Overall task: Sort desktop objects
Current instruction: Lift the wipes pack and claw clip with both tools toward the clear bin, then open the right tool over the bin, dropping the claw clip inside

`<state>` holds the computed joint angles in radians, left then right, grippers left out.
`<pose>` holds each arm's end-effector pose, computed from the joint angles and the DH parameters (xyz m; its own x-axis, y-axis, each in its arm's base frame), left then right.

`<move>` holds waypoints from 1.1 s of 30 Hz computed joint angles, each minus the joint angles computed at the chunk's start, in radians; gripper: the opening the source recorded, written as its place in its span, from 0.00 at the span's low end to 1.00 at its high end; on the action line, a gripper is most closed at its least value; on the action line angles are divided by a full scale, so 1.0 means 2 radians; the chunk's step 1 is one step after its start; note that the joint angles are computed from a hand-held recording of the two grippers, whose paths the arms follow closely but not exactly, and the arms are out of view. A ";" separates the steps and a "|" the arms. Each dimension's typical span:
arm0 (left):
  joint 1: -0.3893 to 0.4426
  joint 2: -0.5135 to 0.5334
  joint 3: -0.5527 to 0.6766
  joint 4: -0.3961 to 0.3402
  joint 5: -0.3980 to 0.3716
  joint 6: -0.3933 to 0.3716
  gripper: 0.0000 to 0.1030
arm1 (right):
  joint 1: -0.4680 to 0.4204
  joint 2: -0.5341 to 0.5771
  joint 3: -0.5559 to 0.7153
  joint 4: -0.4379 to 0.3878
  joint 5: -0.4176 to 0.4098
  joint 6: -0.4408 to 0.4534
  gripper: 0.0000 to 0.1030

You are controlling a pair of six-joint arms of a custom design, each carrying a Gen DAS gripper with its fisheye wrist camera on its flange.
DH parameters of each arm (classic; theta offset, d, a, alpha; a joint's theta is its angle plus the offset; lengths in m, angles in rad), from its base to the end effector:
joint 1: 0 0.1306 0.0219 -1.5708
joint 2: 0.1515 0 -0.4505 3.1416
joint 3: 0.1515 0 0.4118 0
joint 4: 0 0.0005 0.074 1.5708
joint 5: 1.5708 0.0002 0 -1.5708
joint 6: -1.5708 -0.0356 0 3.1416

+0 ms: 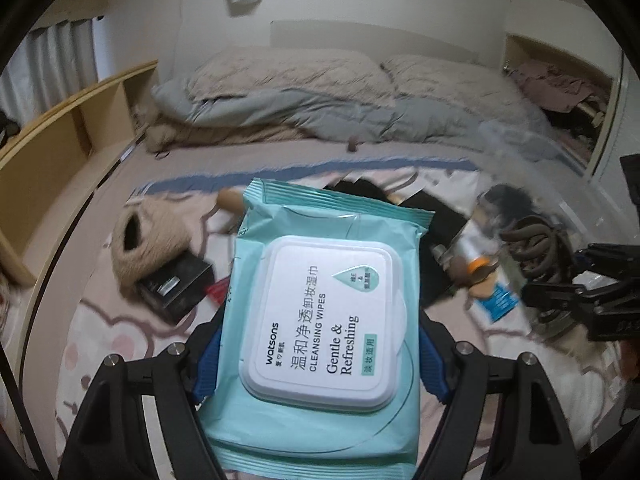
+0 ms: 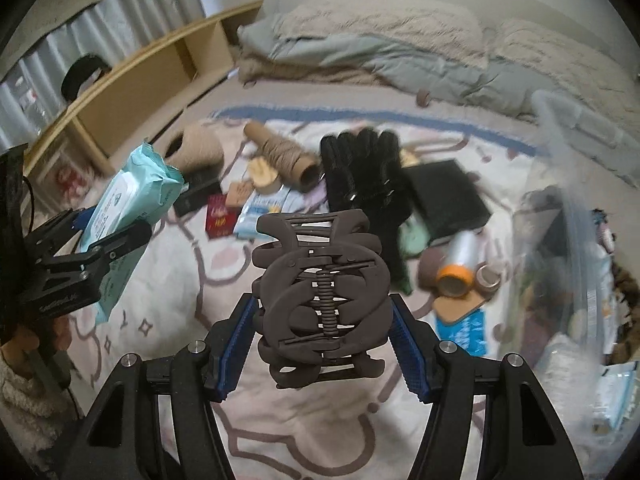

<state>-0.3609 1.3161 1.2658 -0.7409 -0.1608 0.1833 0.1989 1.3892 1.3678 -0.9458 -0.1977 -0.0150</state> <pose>0.4353 -0.1588 0.4802 -0.6986 0.0714 -0.7120 0.1179 0.9929 -0.0162 0.4709 0.1015 0.4823 -0.8115 -0.1486 -0.5651 -0.2909 0.9415 0.1702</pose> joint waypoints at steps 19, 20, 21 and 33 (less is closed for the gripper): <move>-0.086 0.067 0.156 -0.029 -0.016 -0.043 0.76 | -0.135 -0.017 0.054 0.007 0.038 -0.010 0.63; -0.089 0.072 0.164 -0.029 -0.015 -0.044 0.76 | -0.141 -0.010 0.064 -0.003 0.044 -0.004 0.63; -0.092 0.077 0.171 -0.028 -0.013 -0.045 0.76 | -0.148 0.000 0.077 -0.015 0.056 0.003 0.63; -0.115 0.122 0.200 0.000 0.023 -0.056 0.76 | -0.192 0.150 0.238 -0.128 0.144 0.046 0.63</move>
